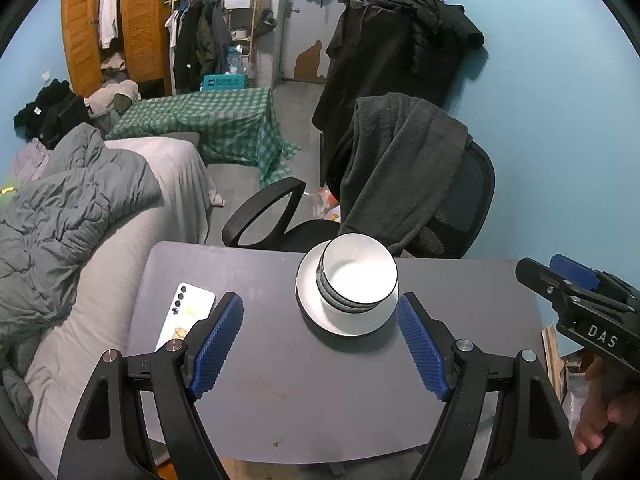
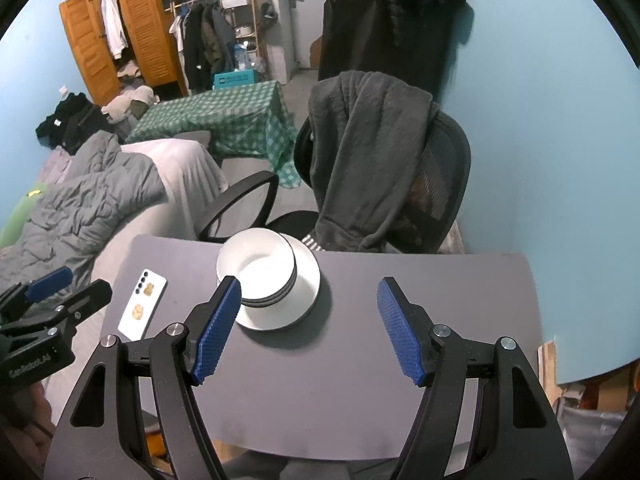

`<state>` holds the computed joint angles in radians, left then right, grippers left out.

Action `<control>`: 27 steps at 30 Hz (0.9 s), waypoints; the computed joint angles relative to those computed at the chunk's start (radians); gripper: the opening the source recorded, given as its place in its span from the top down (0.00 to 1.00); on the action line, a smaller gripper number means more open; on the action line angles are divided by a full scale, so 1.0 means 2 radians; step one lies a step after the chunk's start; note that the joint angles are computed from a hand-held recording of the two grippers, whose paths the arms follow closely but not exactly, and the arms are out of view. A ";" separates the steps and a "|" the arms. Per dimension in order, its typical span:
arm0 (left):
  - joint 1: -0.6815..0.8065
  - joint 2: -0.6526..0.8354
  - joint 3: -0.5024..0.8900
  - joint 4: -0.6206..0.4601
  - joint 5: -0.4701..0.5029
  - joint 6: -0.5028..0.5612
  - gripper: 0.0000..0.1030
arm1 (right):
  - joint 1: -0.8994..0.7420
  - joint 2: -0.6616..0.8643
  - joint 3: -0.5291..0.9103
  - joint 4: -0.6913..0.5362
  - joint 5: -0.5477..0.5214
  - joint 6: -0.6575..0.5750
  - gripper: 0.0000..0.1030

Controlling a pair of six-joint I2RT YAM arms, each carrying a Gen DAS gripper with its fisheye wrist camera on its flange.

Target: Organize plates and bowls

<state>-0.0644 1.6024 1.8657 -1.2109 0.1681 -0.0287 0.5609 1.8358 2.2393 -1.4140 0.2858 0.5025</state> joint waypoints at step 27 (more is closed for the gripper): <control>-0.014 0.012 0.043 -0.017 -0.019 0.007 0.22 | -0.005 0.002 0.005 -0.005 -0.006 0.007 0.32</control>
<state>-0.0927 1.6257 1.9516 -1.2449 0.1291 -0.0144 0.5505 1.8404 2.2496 -1.4234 0.2730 0.5173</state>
